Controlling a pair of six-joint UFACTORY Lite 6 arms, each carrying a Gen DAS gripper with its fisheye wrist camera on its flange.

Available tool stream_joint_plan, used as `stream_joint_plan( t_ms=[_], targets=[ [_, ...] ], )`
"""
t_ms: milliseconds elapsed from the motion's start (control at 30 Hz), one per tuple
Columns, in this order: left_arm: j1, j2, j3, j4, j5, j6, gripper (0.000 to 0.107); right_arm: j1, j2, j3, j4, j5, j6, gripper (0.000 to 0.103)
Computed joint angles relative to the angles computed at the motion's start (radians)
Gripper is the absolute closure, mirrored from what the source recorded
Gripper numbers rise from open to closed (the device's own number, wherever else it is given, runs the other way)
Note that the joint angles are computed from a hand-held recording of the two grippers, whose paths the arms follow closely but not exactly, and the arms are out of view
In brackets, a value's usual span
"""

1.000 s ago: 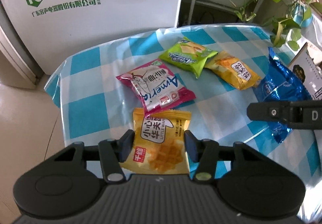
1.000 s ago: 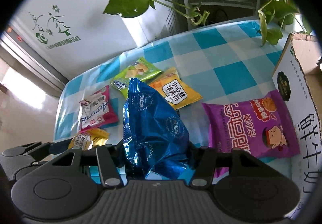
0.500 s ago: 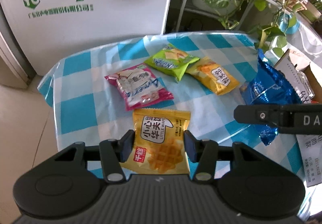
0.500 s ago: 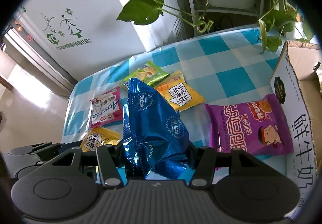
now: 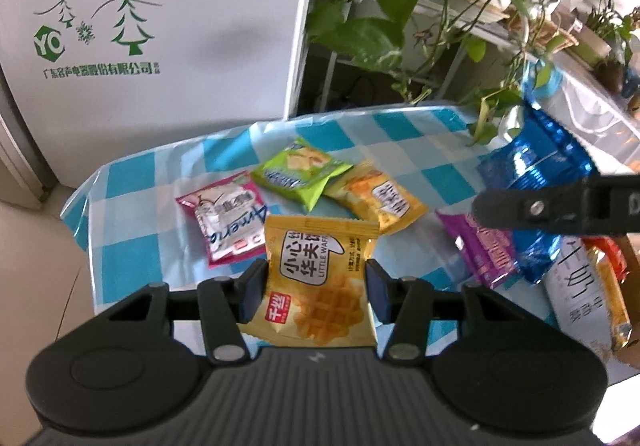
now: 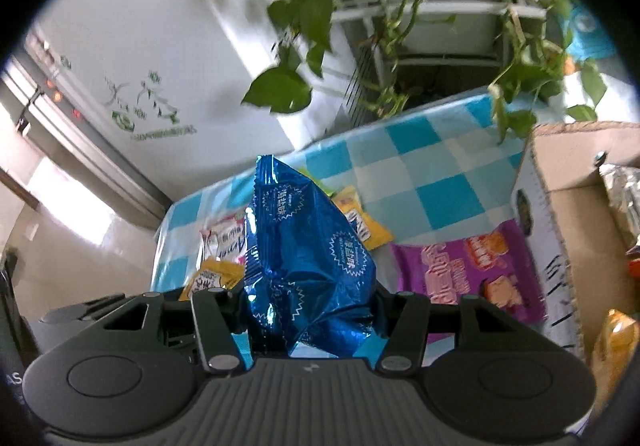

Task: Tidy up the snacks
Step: 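Carry the yellow waffle packet and blue foil bag over the box with both grippers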

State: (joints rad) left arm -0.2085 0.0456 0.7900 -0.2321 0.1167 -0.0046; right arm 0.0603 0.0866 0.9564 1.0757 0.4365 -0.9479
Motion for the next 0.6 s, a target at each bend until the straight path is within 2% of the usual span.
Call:
stream_joint_plan(
  t_ms=[133, 300, 400, 533, 600],
  targets=[
    [-0.013, -0.008, 0.01, -0.136, -0.005, 0.121, 0.056, -0.059, -0.059, -0.025, 0.044, 0.021, -0.044, 0.042],
    [-0.041, -0.01, 0.028, -0.215, -0.009, 0.173, 0.056, -0.164, -0.145, -0.069, 0.096, 0.065, -0.113, 0.042],
    [-0.064, 0.002, 0.049, -0.264, -0.009, 0.201, 0.056, -0.231, -0.191, -0.1, 0.094, 0.087, -0.125, 0.042],
    [-0.112, 0.006, 0.068, -0.42, -0.026, 0.34, 0.056, -0.322, -0.23, -0.123, 0.072, 0.114, -0.137, 0.042],
    [-0.138, 0.016, 0.08, -0.418, -0.041, 0.333, 0.056, -0.365, -0.226, -0.114, 0.076, 0.122, -0.15, 0.042]
  ],
)
